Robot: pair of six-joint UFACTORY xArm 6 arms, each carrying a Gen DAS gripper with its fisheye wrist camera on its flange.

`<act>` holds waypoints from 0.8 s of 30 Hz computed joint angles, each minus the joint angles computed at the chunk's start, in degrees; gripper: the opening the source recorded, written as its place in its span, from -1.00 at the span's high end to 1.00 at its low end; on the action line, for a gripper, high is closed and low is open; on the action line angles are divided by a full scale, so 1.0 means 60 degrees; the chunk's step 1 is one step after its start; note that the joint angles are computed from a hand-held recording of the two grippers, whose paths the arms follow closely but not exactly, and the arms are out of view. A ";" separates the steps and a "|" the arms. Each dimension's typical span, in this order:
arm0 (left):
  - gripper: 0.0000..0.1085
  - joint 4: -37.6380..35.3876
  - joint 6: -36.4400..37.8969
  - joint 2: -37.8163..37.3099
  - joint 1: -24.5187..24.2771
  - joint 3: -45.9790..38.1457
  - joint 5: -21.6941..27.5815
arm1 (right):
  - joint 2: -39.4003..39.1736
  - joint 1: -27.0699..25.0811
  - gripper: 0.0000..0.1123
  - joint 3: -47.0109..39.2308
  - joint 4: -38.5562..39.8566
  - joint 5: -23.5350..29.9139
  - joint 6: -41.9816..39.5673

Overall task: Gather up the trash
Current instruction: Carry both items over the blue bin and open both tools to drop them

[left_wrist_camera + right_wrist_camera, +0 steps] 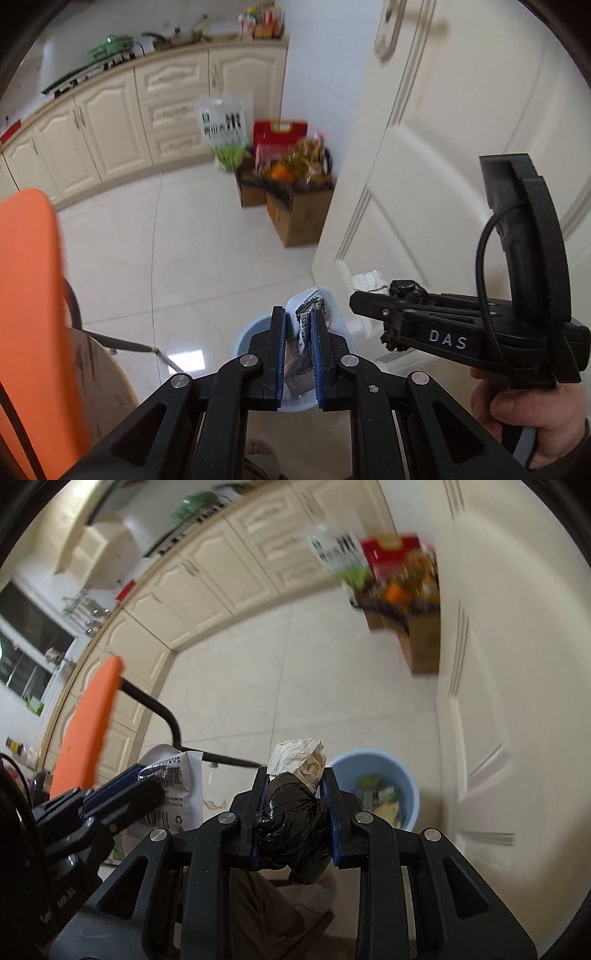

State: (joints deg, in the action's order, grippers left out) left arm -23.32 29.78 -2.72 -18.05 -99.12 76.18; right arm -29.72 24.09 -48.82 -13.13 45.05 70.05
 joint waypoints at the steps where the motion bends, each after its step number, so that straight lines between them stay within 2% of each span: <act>1: 0.84 0.0166 -0.0030 0.0311 -0.0150 -0.0282 0.0138 | -0.0005 -0.0183 0.55 0.0278 0.0283 -0.0295 -0.0123; 5: 0.81 0.0794 -0.0478 0.1337 -0.0762 -0.1125 0.0263 | 0.0017 -0.0718 0.54 0.1186 0.1304 -0.1223 -0.0645; 8: 0.76 0.1312 -0.1122 0.2622 -0.1328 -0.2570 0.0573 | 0.0236 -0.1072 0.48 0.1581 0.1990 -0.1901 -0.1087; 10: 0.53 0.1586 -0.1397 0.3404 -0.1472 -0.3574 0.0952 | 0.0401 -0.1233 0.46 0.1770 0.2500 -0.2255 -0.1394; 11: 0.19 0.1759 -0.1569 0.3745 -0.1554 -0.4016 0.1117 | 0.0482 -0.1303 0.39 0.1873 0.2709 -0.2416 -0.1491; 12: 0.01 0.1973 -0.1793 0.4016 -0.1638 -0.4344 0.1133 | 0.0546 -0.1362 0.17 0.1969 0.2845 -0.2564 -0.1546; 13: -0.04 0.2139 -0.2051 0.4602 -0.1815 -0.5059 0.1148 | 0.0600 -0.1421 0.14 0.2040 0.2907 -0.2654 -0.1521; 14: -0.14 0.2210 -0.2144 0.4841 -0.1868 -0.5374 0.1233 | 0.0622 -0.1474 -0.03 0.2126 0.2900 -0.2730 -0.1409; 15: -0.42 0.2299 -0.2246 0.5061 -0.1907 -0.5671 0.1335 | 0.0628 -0.1535 -0.16 0.2192 0.2841 -0.2724 -0.1261; 16: -0.59 0.2341 -0.2278 0.5084 -0.1931 -0.5628 0.1275 | 0.0571 -0.1578 -0.55 0.2298 0.2698 -0.2749 -0.0948; 17: -0.83 0.2350 -0.2250 0.4935 -0.1905 -0.5388 0.1163 | 0.0454 -0.1618 -0.80 0.2486 0.2484 -0.2930 -0.0570; 19: -0.88 0.2478 -0.2033 0.4820 -0.1924 -0.5247 0.1198 | 0.0298 -0.1701 -0.83 0.2685 0.2417 -0.2961 -0.0183; 24: -0.88 0.3303 -0.2252 0.3694 -0.2355 -0.3354 -0.0043 | -0.0111 -0.1739 -0.83 0.3075 0.2552 -0.2898 0.0740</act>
State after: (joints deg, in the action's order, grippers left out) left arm -3.50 16.26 19.45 -32.18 -119.25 75.92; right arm -30.39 13.66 -30.37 2.18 27.66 74.49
